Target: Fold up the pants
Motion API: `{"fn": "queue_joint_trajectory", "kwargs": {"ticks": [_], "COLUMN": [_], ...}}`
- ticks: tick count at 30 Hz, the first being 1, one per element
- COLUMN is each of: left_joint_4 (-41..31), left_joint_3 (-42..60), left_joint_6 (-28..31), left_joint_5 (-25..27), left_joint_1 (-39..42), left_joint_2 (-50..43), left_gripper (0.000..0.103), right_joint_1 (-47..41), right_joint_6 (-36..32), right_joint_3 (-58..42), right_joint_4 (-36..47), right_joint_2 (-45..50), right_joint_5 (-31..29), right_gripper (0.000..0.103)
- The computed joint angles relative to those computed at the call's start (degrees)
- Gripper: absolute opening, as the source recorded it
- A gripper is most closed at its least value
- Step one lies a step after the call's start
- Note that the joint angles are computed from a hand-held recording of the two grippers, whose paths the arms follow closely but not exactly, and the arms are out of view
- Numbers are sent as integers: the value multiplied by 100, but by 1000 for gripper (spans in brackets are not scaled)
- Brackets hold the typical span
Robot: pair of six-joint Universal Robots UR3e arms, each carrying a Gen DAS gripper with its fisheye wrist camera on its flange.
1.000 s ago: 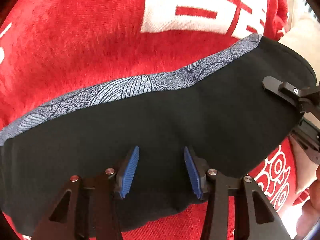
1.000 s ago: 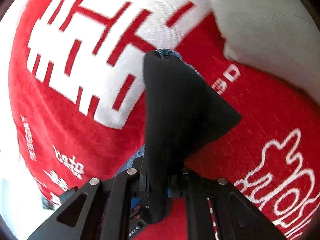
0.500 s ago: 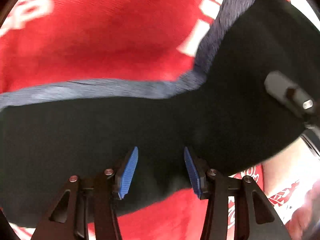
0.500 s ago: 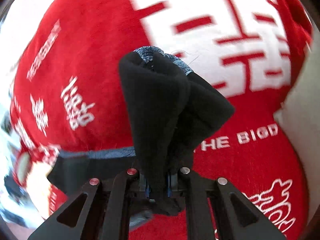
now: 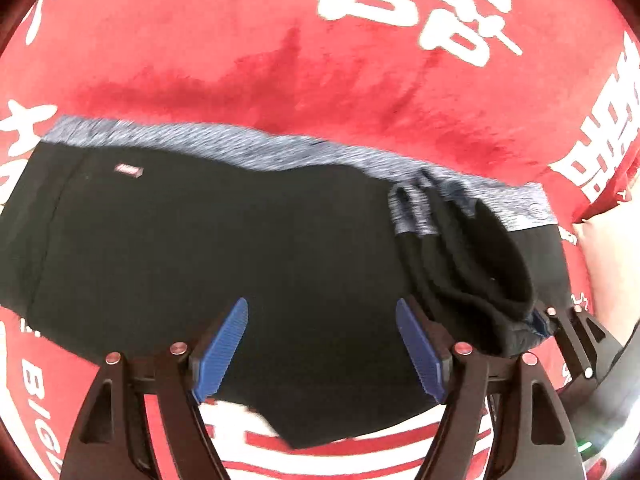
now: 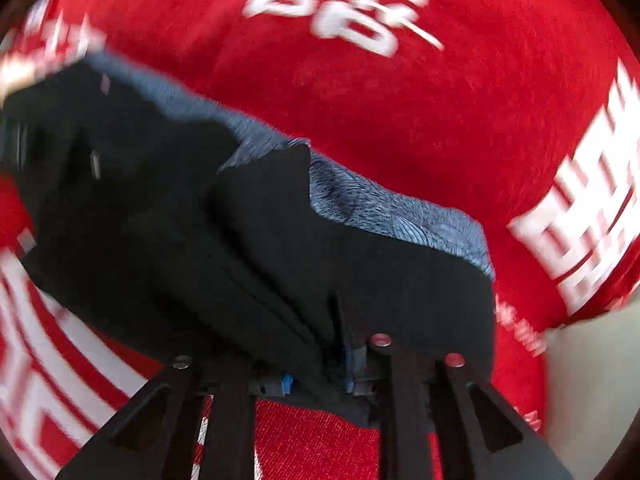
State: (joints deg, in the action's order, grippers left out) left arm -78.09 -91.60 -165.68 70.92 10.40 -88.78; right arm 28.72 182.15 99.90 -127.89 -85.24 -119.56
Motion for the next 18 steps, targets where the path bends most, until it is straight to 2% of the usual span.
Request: {"fn": "queue_joint_trajectory", "kwargs": {"ticks": [2,5,7,9,12,14,18], "left_joint_4": [-85,-441,-728,-1075,-1645,-1509,-1741], "left_joint_3": [-33,436,778,1104,1696,2160,2626], "left_joint_6": [211,381,468,635,828,465,349], "left_joint_5": [-23,-123,-234,-436,-680,-695,-971], "left_joint_1": [163,281,264,250,13,-532,-890], "left_joint_2": [58,-125,-220,-309,-442,-890,-1200], "left_gripper": [77,77,77,77,77,77,77], "right_joint_1": [361,431,307,58,-752,-1462,-2795], "right_joint_6": [32,10,-46,32,303,338,337], "right_joint_3": [-54,-222,-206,-192,-217,-335,-306], "right_joint_4": [-24,253,483,758,1356,1840,2477], "right_joint_2": [213,103,-398,-912,-1735,-2069,-2604], "right_joint_5": [-538,-428,79,595,1509,2171,3257], "right_gripper": [26,36,48,52,53,53,53]}}
